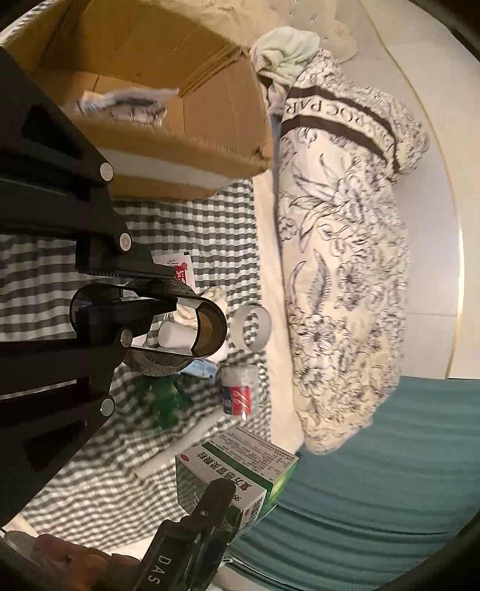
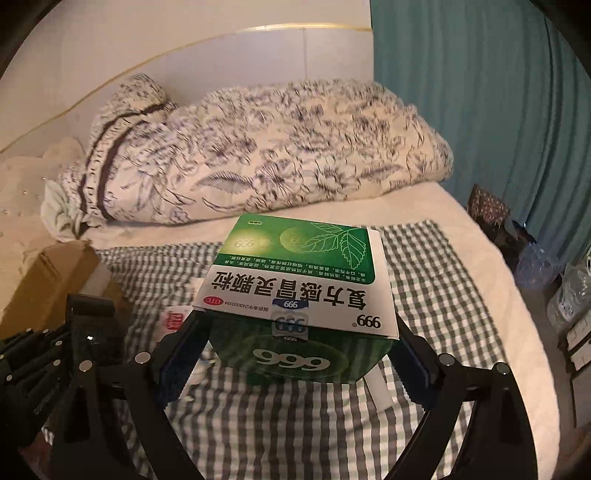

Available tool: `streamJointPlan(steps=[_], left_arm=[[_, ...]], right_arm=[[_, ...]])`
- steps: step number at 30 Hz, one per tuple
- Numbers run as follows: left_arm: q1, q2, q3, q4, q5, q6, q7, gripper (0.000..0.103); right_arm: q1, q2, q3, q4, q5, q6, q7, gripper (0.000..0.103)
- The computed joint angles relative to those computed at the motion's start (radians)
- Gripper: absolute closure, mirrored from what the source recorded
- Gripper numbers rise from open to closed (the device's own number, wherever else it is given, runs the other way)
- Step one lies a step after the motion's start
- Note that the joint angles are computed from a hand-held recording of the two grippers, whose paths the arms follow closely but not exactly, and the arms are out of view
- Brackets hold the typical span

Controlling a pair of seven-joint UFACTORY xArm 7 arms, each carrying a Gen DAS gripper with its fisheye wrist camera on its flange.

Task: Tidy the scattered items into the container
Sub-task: 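Grasp the black bead bracelet with the left tool while the right grasps the green medicine box, then carry the bracelet and green medicine box over the cardboard box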

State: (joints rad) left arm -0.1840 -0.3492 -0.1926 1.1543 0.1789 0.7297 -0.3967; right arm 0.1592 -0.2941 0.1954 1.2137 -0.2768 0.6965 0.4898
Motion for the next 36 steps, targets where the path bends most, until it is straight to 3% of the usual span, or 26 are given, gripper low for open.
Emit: streamJointPlan(steps=[20, 36], left_arm=[[0.052, -0.311, -0.011, -0.054, -0.042, 0.074, 0.017, 0.092], [0.149, -0.413, 0.043, -0.022, -0.036, 0.087, 0.094, 0.092]], right_arm=[[0.015, -0.243, 0.124, -0.022, 0.013, 0.078, 0.028, 0.010], [0.014, -0.181, 0.232, 0.156, -0.030, 0.074, 0.055, 0.010]])
